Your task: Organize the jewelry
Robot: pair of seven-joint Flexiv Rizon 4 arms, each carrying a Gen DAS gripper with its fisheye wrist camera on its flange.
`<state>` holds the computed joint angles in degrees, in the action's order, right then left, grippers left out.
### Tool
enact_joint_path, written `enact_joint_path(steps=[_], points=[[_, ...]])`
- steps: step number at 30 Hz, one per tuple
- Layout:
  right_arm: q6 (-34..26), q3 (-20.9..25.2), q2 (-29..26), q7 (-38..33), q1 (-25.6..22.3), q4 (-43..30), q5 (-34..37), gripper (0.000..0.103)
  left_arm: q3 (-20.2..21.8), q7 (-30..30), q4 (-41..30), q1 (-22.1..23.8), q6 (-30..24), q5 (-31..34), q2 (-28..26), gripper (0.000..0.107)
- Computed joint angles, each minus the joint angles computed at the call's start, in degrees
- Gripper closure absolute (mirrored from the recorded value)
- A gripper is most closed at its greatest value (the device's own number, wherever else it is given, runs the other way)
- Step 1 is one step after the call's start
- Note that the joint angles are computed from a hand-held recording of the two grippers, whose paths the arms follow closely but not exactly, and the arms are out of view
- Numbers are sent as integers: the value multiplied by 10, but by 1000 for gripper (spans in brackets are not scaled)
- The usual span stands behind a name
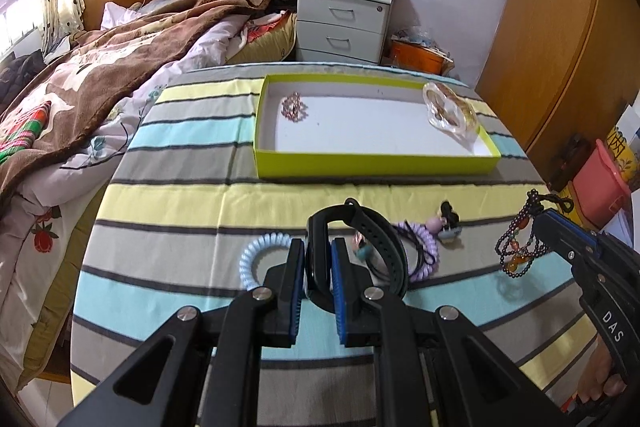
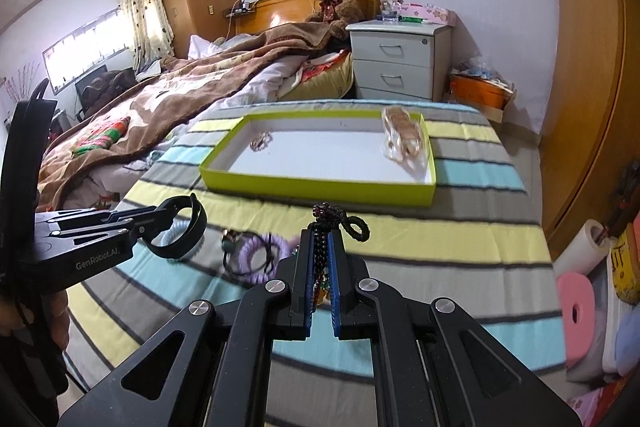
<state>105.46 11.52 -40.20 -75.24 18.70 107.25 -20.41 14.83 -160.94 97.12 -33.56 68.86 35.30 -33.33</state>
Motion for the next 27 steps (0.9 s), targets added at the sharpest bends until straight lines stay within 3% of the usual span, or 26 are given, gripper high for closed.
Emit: enact_joint_path(steps=[6, 14, 27], points=[[-26, 13, -16, 1, -8, -45, -9, 97, -4, 22, -16, 18, 2, -11, -4, 93], [-89, 81, -60, -17, -51, -136, -23, 97, -5, 61, -42, 40, 12, -40, -17, 93], [-203, 79, -139, -74, -14, -305, 33, 97, -4, 143, -95, 76, 42, -114, -66, 93]])
